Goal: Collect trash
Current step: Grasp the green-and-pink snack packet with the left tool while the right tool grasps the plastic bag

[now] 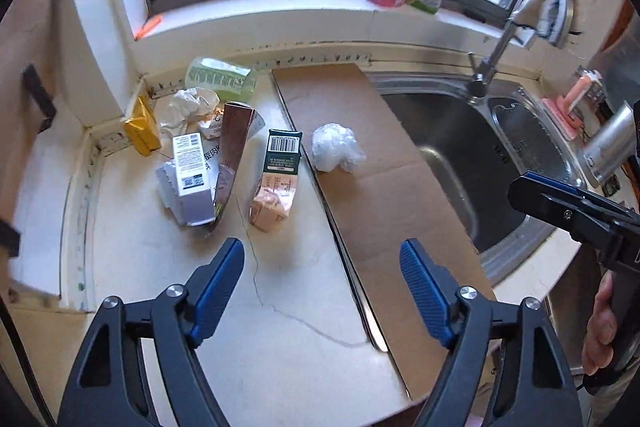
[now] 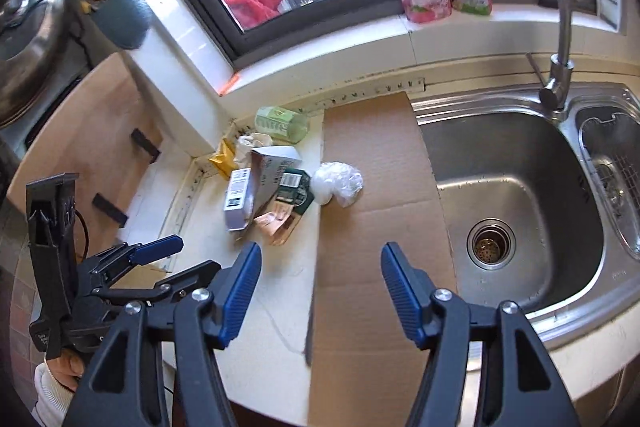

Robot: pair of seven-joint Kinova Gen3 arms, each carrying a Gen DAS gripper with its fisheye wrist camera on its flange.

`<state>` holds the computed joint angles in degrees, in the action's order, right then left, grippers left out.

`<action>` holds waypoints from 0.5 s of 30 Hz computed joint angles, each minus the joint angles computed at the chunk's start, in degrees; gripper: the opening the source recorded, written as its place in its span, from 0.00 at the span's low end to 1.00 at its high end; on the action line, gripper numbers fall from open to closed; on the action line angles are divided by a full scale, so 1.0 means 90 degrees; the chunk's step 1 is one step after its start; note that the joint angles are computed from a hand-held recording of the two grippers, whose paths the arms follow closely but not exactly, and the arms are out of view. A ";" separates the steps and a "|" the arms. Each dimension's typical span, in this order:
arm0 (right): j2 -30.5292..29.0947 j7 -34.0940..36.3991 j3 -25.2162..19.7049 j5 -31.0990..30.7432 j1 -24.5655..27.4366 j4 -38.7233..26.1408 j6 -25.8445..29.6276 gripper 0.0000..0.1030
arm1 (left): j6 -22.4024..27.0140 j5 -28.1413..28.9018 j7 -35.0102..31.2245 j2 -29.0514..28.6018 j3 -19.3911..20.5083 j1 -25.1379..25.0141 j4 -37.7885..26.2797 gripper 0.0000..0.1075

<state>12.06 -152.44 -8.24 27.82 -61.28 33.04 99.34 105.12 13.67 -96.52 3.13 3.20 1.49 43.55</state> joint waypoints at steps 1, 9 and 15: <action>0.0012 0.0100 0.0026 -0.0259 0.0295 0.0145 -0.0161 0.61 | -0.0062 -0.0146 0.0095 0.0163 0.0057 0.0091 -0.0031 0.72; 0.0152 0.0898 0.0022 -0.2097 0.2083 0.0867 -0.1148 0.61 | -0.0128 -0.0818 0.0518 0.1109 0.0163 0.0577 -0.0290 0.66; 0.0395 0.1367 0.0041 -0.2623 0.2510 0.0859 -0.1367 0.61 | -0.0200 -0.1083 0.0712 0.1446 0.0109 0.0728 -0.0298 0.65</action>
<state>15.61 -140.14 -7.88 4.22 -38.69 40.78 87.04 103.32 3.93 -90.11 16.14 4.19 8.05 40.87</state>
